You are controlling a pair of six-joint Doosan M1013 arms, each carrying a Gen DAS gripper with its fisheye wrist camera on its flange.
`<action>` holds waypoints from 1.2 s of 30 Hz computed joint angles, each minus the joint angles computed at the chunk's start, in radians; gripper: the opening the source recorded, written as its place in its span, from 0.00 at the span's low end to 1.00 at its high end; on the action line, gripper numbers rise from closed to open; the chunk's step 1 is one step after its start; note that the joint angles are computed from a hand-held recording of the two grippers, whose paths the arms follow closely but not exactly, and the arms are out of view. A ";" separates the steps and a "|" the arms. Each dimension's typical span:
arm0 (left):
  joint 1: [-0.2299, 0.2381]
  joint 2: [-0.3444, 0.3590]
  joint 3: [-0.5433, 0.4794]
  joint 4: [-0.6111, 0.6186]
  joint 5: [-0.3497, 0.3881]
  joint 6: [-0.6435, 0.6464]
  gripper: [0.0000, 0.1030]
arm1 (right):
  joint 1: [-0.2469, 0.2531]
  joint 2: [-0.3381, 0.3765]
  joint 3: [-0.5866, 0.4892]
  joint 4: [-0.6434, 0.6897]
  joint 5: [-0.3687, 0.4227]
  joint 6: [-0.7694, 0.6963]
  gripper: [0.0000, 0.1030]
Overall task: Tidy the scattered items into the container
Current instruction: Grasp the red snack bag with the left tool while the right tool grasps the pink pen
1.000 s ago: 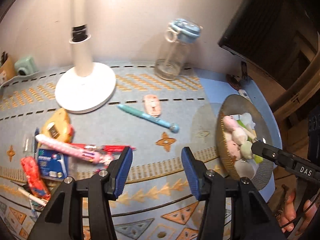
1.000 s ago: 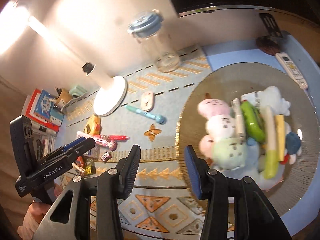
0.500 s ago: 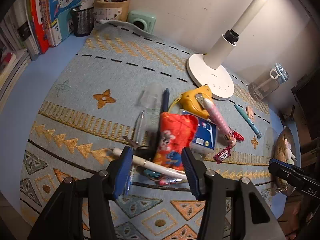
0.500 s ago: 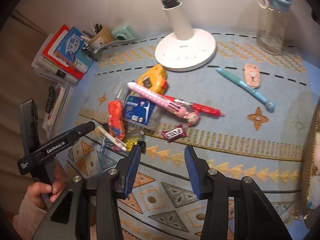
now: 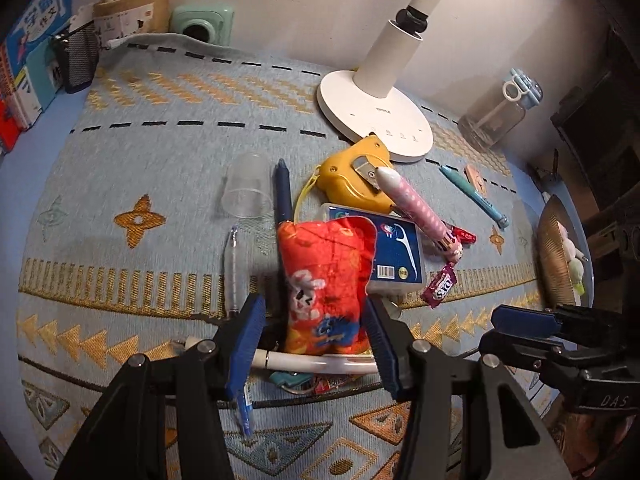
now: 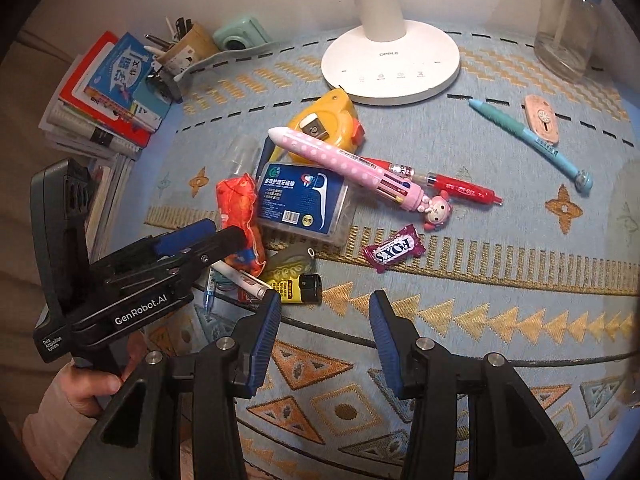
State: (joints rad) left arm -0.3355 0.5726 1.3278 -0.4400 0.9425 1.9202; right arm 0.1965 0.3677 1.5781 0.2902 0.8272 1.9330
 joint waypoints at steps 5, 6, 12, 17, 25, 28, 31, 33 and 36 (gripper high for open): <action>-0.001 0.031 -0.026 -0.027 0.033 0.054 0.46 | 0.001 -0.002 -0.001 -0.045 -0.013 0.058 0.47; -0.001 0.037 -0.031 -0.032 0.038 0.060 0.46 | 0.001 -0.002 -0.004 -0.059 -0.015 0.066 0.49; 0.001 0.051 -0.042 -0.093 0.038 0.141 0.43 | 0.001 0.032 -0.058 -0.153 0.018 0.038 0.55; 0.014 0.050 -0.052 -0.115 0.037 0.157 0.27 | 0.000 0.083 -0.121 -0.216 0.057 -0.027 0.55; 0.041 0.049 -0.074 -0.144 0.039 0.124 0.26 | 0.000 0.148 -0.185 -0.230 0.088 -0.135 0.55; 0.044 0.051 -0.082 -0.148 0.039 0.116 0.26 | 0.001 0.157 -0.186 -0.239 0.055 -0.165 0.48; 0.041 0.056 -0.093 -0.141 0.045 0.105 0.26 | -0.006 0.158 -0.187 -0.210 0.031 -0.184 0.25; 0.040 0.058 -0.097 -0.137 0.047 0.102 0.26 | -0.009 0.153 -0.185 -0.212 0.023 -0.163 0.20; 0.038 0.054 -0.097 -0.139 0.048 0.106 0.26 | -0.021 0.131 -0.160 -0.165 -0.010 -0.143 0.18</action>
State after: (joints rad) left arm -0.2970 0.6270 1.2309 -0.5791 0.9903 2.0266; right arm 0.1754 0.4990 1.4185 0.1255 0.8173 1.7900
